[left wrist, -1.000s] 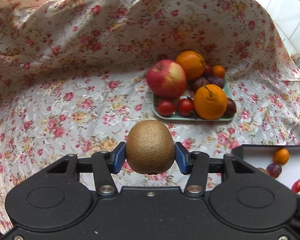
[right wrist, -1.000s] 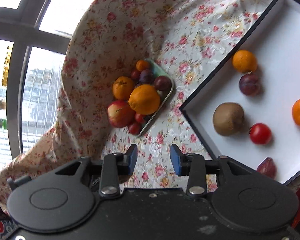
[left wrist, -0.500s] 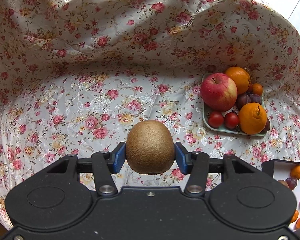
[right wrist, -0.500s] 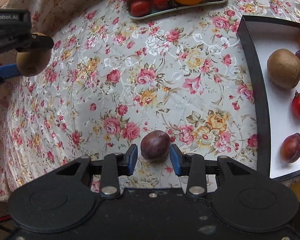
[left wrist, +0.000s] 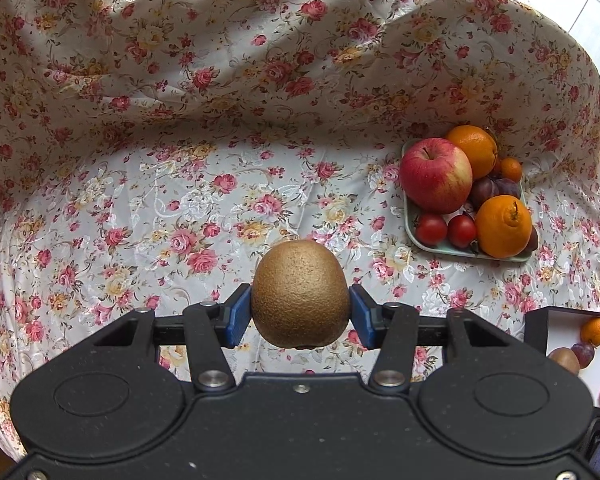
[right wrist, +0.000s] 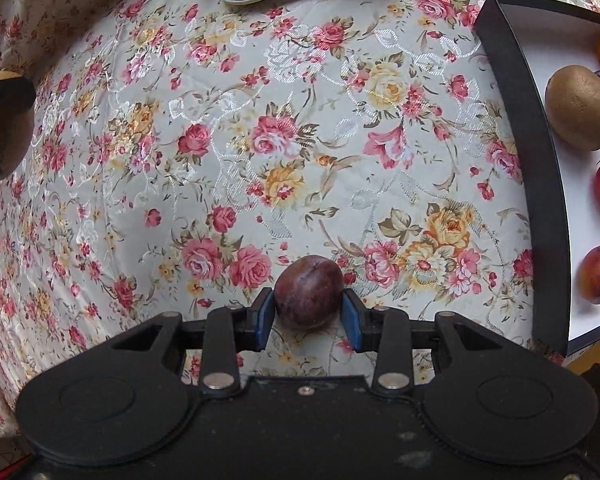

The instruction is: Organize fruits

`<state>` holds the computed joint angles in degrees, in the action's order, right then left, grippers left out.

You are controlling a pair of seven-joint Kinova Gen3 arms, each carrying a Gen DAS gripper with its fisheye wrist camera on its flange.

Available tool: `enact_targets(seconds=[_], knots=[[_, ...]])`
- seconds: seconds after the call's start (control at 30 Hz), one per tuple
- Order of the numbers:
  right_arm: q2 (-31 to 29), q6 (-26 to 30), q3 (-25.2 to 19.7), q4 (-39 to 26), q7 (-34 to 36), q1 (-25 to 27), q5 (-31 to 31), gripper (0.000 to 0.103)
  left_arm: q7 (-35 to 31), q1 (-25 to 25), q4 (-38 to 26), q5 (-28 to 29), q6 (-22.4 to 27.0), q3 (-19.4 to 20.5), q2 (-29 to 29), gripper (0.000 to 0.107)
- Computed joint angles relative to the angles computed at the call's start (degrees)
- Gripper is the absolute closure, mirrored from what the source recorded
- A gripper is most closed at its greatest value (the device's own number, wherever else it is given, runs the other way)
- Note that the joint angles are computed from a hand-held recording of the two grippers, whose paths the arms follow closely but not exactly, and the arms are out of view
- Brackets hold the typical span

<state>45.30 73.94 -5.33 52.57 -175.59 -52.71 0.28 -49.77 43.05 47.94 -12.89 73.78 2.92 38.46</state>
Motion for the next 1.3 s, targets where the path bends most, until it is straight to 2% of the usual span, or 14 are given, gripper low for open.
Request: enact_targets(seconds=[0.67,0.77,0.97,1.3], knots=[[-4.67,-4.97,-1.16,7.74,-3.65,4.14,-3.48,0.064,-2.18,0.27,-1.22,0.75,0.86,0.28,0.9,0.05],[-4.85,-4.35,-0.46,7.29,-2.77,2.65,-0.73,0.066,-2.17,0.05,-1.33,1.08,1.12,0.28,0.99,0.05],[-2.18,2.72,1.29,0.47,0.73,-0.61,4.83,0.067,-1.8,-0.47,-1.99,1.77,2.26,0.28,1.43,0.05],[-5.89,3.95,3.98,3.39,-3.87,-3.05,11.05,0.067,-2.93,0.84,-5.95,2.12,4.63,0.5,3.2,0.05]])
